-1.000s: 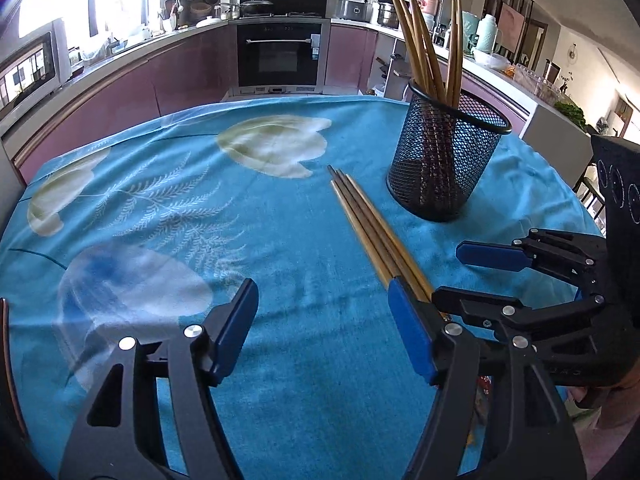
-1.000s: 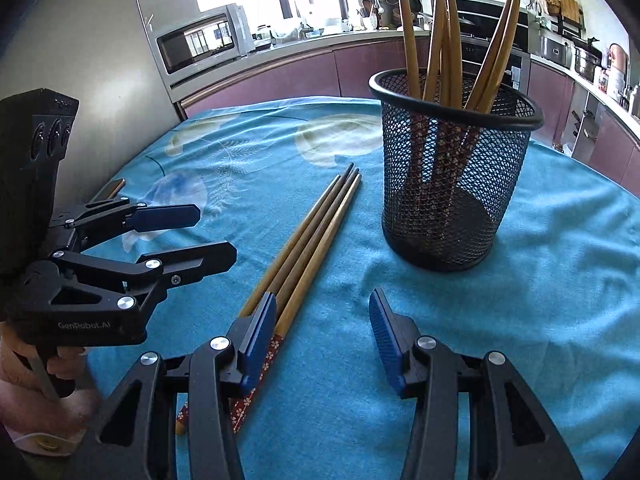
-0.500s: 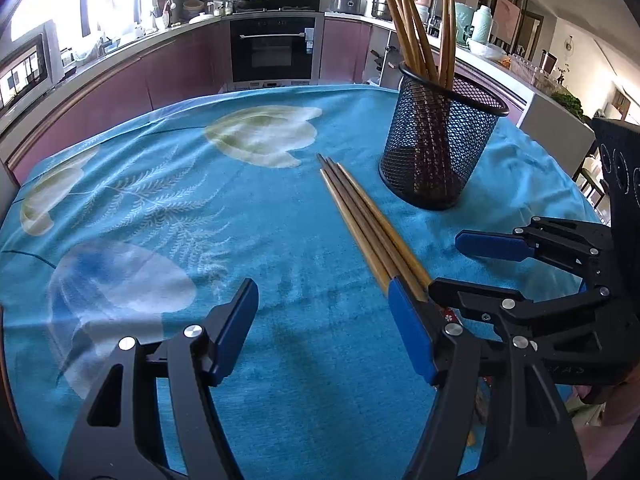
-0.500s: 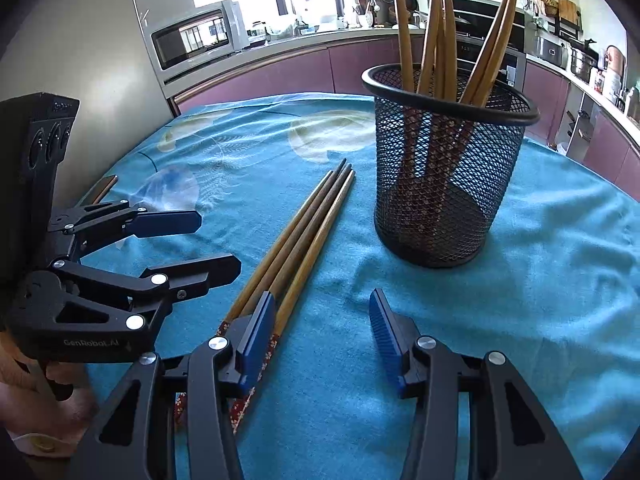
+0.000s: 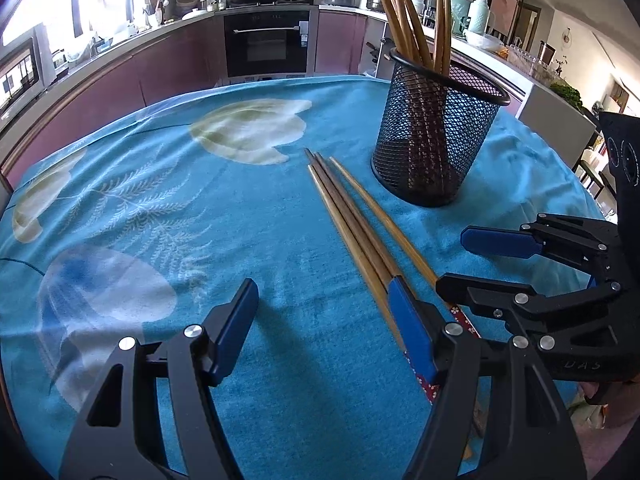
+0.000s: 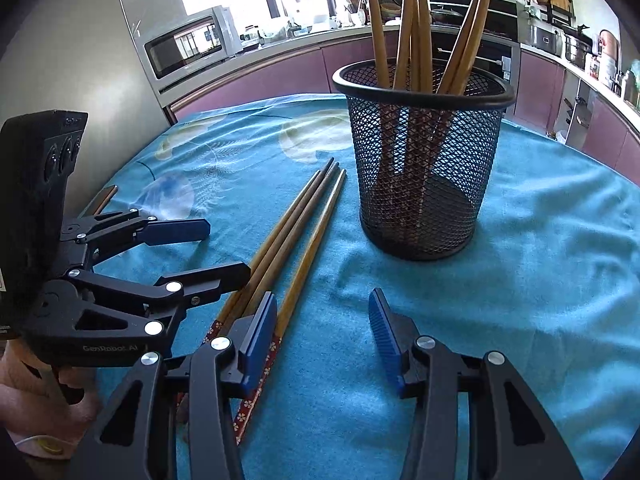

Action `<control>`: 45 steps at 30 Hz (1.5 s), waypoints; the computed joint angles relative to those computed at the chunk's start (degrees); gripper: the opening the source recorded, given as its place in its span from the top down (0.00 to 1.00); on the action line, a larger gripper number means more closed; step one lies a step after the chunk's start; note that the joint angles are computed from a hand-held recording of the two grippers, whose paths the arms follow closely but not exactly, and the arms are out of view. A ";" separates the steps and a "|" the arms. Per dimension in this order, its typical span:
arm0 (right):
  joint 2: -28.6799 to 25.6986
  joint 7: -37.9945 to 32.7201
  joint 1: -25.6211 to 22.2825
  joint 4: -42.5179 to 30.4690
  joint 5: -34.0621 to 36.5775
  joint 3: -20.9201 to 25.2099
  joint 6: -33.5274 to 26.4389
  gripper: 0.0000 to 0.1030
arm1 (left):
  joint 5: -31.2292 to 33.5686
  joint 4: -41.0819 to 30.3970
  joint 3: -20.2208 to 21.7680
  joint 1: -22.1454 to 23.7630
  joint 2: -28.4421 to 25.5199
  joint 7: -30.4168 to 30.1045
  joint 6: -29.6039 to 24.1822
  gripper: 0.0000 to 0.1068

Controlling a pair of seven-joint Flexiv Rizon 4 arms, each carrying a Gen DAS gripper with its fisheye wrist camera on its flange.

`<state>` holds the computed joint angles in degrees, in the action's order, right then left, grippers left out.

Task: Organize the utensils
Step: 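Withdraw the right tool from the cup back to the chopstick pile, then close the right tool on another chopstick and lift it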

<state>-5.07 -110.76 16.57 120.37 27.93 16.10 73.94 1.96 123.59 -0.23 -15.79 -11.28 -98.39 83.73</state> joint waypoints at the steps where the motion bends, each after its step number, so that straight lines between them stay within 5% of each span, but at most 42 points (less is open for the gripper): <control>1: 0.01 -0.12 -0.03 -0.02 0.11 0.00 -0.06 0.56 | 0.00 -0.26 -0.03 -0.02 -0.13 -0.01 -0.31 0.37; 23: -1.82 3.62 0.71 -0.71 -5.35 -0.16 0.87 0.56 | 4.21 -2.29 1.24 0.27 -0.49 -3.19 -2.88 0.61; 32: -3.87 8.88 0.67 -1.50 -11.52 -0.14 1.73 0.72 | 2.59 -3.06 1.15 0.82 -1.43 -2.69 -2.63 0.74; 39: -4.21 4.80 -2.75 -4.31 -3.47 2.16 -1.30 0.91 | -2.56 -0.98 -0.80 2.31 -1.16 -0.64 -0.52 0.87; 45: -3.50 -0.04 -4.31 -6.39 5.24 2.27 -4.38 0.94 | -4.40 -0.16 -1.09 2.18 -0.63 0.05 -0.43 0.91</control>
